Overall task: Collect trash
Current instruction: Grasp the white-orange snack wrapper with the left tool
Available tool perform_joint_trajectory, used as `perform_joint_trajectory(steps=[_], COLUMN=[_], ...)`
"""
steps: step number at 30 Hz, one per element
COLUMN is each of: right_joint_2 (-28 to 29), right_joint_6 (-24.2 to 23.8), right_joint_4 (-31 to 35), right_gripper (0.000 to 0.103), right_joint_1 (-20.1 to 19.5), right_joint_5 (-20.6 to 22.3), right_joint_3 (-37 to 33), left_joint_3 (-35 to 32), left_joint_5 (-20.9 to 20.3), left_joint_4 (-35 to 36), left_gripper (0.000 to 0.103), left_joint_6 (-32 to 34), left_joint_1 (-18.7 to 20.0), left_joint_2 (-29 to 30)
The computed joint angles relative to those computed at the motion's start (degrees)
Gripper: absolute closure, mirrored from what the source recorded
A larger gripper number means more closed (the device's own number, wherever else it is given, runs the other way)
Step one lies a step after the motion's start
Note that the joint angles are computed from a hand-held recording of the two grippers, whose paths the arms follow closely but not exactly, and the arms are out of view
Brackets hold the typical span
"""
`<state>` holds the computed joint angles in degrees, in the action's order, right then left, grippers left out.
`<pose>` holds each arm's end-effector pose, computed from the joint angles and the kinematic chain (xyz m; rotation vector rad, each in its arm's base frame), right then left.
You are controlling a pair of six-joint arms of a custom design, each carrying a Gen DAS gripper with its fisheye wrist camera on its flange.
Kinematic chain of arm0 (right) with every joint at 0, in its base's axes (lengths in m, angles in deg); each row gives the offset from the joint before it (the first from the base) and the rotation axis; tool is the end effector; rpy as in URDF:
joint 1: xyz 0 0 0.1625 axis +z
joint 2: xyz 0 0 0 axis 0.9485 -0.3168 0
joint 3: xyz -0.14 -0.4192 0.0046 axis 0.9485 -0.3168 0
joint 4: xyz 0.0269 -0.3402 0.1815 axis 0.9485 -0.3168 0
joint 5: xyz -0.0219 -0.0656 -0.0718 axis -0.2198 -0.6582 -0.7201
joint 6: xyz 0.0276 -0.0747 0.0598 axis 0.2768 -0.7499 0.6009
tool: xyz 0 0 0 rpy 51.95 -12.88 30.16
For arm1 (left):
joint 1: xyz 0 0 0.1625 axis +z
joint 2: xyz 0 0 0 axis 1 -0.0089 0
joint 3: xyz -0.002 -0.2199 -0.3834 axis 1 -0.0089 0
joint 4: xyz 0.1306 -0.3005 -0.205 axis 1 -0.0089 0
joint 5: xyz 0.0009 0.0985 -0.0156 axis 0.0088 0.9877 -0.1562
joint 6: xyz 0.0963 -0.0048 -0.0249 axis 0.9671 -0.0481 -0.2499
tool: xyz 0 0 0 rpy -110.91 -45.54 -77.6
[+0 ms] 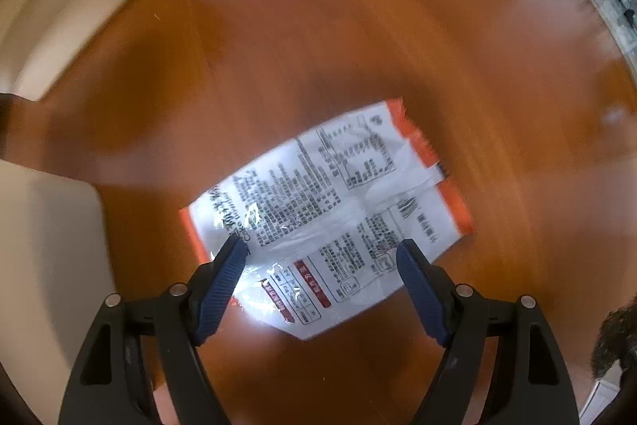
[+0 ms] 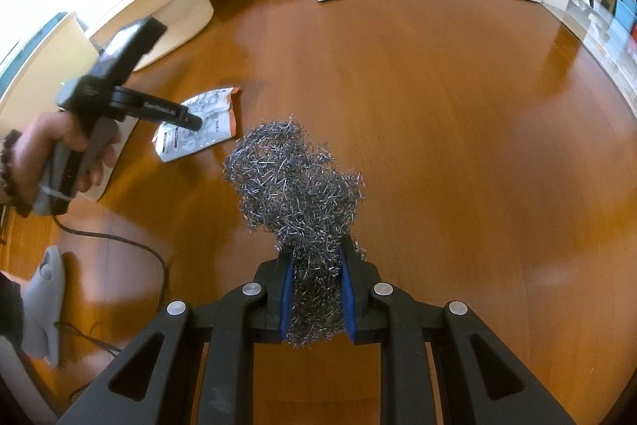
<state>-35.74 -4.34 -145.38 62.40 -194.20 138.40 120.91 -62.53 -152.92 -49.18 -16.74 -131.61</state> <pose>0.4343 -0.3588 0.0010 0.1651 -2.4498 0.5969 0.0243 -0.5962 0.3496 0.4721 2.3506 0.0362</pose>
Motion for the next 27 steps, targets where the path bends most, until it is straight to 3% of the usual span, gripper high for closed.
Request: perform_joint_trajectory(steps=[2, 6, 7, 8, 10, 11, 14, 16, 21, 24, 25, 27], right_joint_2=[-0.31, -0.20, -0.23, -0.08, 0.19, 0.30, 0.48, 0.32, -0.02, -0.33, -0.41, -0.61], right_joint_6=[1.34, 2.74, 2.82, 2.87, 2.47, 2.12, 2.33, 2.48, 3.76, 4.33, 4.46, 4.77], right_joint_4=[-1.31, -1.84, -1.70, -1.61, -1.92, -2.43, -2.32, -3.09, -2.69, -2.47, -2.61, -2.93], right_gripper=[0.081, 0.081, 0.081, 0.081, 0.081, 0.081, 0.081, 0.081, 0.080, 0.079, 0.078, 0.078], right_joint_1=[-0.08, 0.05, 0.15, 0.22, 0.29, 0.25, 0.40, 0.27, 0.10, 0.13, 0.15, 0.17], right_joint_5=[0.05, -0.39, -0.54, -0.66, -0.87, -1.08, -1.67, -1.52, -1.06, -0.99, -1.03, -1.28], right_joint_3=[1.07, 1.21, 1.08, 0.88, 0.58, 0.73, 0.44, 1.07, 1.63, 1.78, 1.87, 2.09], left_joint_3=[1.04, 4.09, 4.76, 6.10, 5.18, 4.56, 4.63, 4.57, 4.29, 2.82, 2.13, 0.39], left_joint_5=[-0.88, -1.22, -1.65, -2.56, -5.21, -5.56, -5.18, -7.57, -9.38, -6.57, -5.72, -4.34], left_joint_4=[-2.66, -7.86, -9.26, -12.26, -11.07, -9.43, -8.86, -8.67, -9.70, -4.28, -1.35, 5.25], left_gripper=[0.021, 0.021, 0.032, 0.060, 0.097, 0.103, 0.103, 0.103, 0.103, 0.098, 0.091, 0.088], left_joint_6=[1.99, 5.39, 6.91, 9.24, 9.44, 8.49, 7.94, 7.84, 13.56, 17.24, 17.67, 16.82], left_joint_1=[0.58, 0.62, 0.58, 0.31, 0.62, 0.62, 0.19, 0.24, -2.12, -3.98, -4.48, -4.93], left_joint_2=[-0.32, -2.01, -2.52, -3.51, -3.73, -3.60, -3.94, -4.86, -4.81, -2.78, -1.83, 0.21])
